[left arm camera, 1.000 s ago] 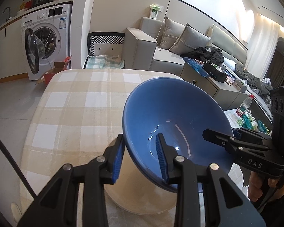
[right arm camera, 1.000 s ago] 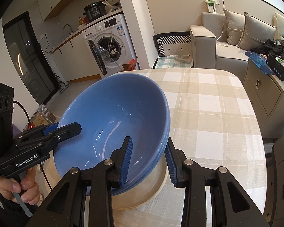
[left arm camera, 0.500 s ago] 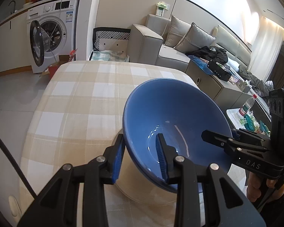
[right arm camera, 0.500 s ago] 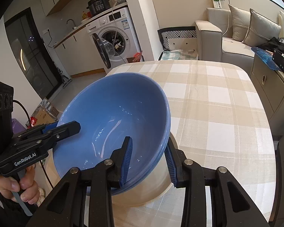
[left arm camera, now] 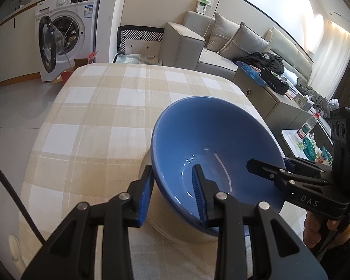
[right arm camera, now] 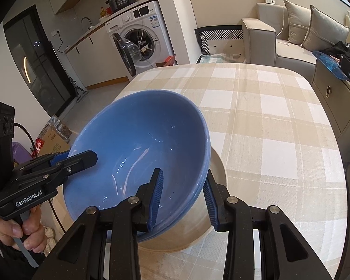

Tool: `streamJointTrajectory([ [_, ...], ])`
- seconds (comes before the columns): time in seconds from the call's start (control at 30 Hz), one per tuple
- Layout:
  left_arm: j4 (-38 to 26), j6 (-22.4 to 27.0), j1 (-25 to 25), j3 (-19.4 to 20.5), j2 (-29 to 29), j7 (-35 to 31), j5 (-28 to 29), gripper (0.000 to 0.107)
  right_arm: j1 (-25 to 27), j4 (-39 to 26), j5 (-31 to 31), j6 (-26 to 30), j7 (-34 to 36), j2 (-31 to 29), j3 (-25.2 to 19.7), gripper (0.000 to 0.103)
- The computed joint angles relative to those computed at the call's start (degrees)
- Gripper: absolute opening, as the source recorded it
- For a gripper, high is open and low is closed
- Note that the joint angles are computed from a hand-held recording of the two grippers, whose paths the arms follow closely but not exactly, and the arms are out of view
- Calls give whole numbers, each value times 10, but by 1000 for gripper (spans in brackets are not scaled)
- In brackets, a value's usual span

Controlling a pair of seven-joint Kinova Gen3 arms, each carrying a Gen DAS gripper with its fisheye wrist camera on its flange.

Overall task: Organize plates and bowls
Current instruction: 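Carry the nested blue bowls with both tools over the cream plate stack, then lower the nested blue bowls onto the cream plates and open both tools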

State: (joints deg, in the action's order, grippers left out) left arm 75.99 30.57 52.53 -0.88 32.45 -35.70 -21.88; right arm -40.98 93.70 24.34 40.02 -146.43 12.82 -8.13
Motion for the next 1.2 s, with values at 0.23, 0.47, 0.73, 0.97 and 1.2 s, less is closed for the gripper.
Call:
streamJointTrajectory([
  [0.23, 2, -1, -6, 6, 3, -6, 8, 31, 2, 0, -6, 0, 4, 5, 1, 35],
  [0.47, 1, 2, -6, 8, 5, -12, 14, 31, 5, 2, -14, -2, 9, 8, 1, 35],
  [0.73, -2, 4, -7, 9, 8, -21, 17, 32, 3, 4, -15, -2, 7, 8, 3, 35],
  [0.97, -1, 1, -7, 9, 9, -22, 20, 32, 4, 5, -15, -3, 6, 8, 3, 35],
  [1.2, -3, 2, -7, 9, 10, -25, 20, 33, 7, 11, -17, -8, 8, 6, 3, 35],
])
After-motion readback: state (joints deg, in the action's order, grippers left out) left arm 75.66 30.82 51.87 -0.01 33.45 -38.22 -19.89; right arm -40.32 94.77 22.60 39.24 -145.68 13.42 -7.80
